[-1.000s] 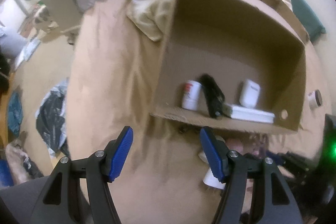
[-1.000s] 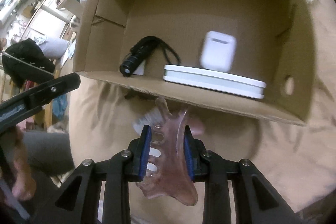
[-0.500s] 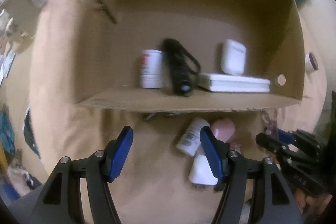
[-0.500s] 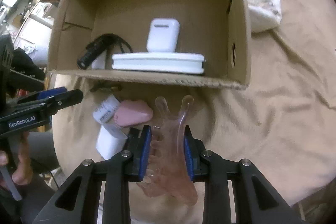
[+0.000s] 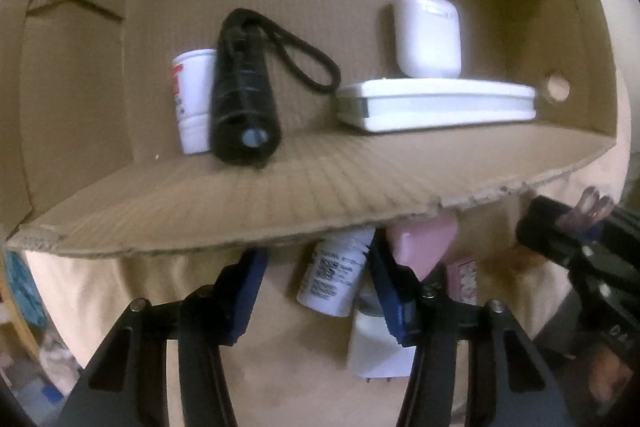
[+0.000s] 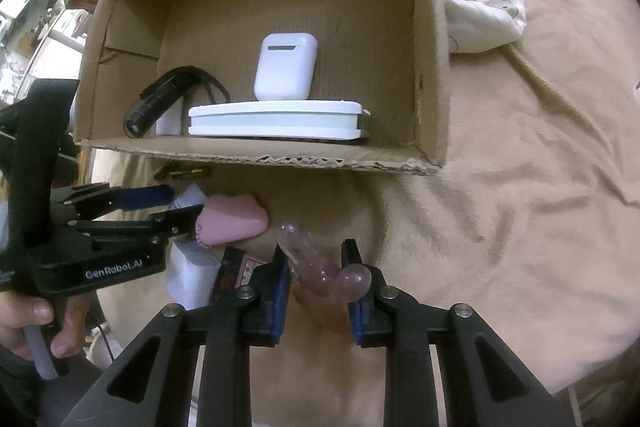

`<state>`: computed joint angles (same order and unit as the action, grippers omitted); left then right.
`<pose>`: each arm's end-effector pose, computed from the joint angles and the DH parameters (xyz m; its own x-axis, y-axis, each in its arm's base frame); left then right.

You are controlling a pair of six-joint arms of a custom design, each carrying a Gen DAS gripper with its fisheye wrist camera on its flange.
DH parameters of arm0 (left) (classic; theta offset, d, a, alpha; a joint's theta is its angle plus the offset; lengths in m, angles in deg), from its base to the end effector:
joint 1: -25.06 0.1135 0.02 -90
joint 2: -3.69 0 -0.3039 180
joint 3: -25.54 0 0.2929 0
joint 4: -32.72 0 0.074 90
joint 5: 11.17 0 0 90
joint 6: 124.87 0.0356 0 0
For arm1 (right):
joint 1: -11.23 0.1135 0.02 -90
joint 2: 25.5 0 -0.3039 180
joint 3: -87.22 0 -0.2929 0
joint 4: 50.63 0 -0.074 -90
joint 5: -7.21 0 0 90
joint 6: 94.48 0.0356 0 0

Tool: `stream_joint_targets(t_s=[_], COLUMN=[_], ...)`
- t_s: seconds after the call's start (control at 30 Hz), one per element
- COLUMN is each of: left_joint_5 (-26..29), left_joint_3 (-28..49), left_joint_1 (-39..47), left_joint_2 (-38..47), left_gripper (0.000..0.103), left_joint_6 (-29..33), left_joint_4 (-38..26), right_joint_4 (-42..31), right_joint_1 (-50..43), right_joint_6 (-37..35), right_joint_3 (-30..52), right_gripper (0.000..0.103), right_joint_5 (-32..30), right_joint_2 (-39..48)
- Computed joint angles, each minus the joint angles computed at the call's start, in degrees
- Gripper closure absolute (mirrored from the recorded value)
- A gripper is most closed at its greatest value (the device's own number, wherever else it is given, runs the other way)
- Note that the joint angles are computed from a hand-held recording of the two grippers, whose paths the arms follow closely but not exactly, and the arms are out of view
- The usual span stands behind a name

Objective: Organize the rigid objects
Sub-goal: 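Grasp the white pill bottle with the left tool while the right tool lifts the gua sha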

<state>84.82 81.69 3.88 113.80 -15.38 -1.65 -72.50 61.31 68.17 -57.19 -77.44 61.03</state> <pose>0.2784 -0.1119 0.0527 -0.7578 0.6495 -0.0623 0.6524 0.7527 -0.0886 0.1428 0.1655 0.0849 -0.8948 0.4115 -0.1732 0.3627 0.8962 0.2555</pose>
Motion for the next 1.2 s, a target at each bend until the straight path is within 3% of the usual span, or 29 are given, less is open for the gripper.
stream_joint_targets(t_s=[0.03, 0.07, 0.33, 0.37, 0.57, 0.77, 0.97, 1.2], left_joint_5=[-0.8, -2.0, -1.7, -1.7, -1.6, 2.0, 9.2, 11.2], left_joint_3=[-0.2, -0.5, -1.9, -2.4, -6.9, -8.8, -4.6, 3.0], left_joint_1=[-0.4, -0.7, 3.1, 3.7, 6.6, 11.2, 16.9, 14.6], left_joint_2=[0.1, 0.2, -3.2, -3.9, -11.6, -20.7, -30.0, -31.0], left_gripper=[0.066, 0.077, 0.079, 0.079, 0.079, 0.079, 0.079, 0.079], left_joint_6=[-0.3, -0.4, -1.2, -1.3, -1.6, 1.0, 5.3, 1.3], left_joint_4=[0.8, 1.6, 1.1, 0.9, 1.1, -4.5, -15.7, -17.9], right_joint_4=[0.5, 1.5, 6.0, 4.9, -2.4, -10.5, -21.2, -26.2], right_joint_1=[-0.1, -0.3, -1.7, -1.0, 5.2, 9.1, 8.1, 1.1], right_joint_6=[0.0, 0.4, 0.7, 0.5, 1.8, 2.4, -1.2, -10.2], right_joint_3=[-0.1, -0.3, -2.1, -1.7, 1.0, 3.2, 8.1, 13.8], right_gripper=[0.077, 0.077, 0.081, 0.086, 0.086, 0.086, 0.086, 0.086], right_joint_5=[-0.1, -0.1, -0.1, 1.0, 7.8, 12.7, 17.9, 19.9], right_joint_2=[0.4, 1.1, 1.9, 1.3, -3.5, -11.7, -21.6, -25.1])
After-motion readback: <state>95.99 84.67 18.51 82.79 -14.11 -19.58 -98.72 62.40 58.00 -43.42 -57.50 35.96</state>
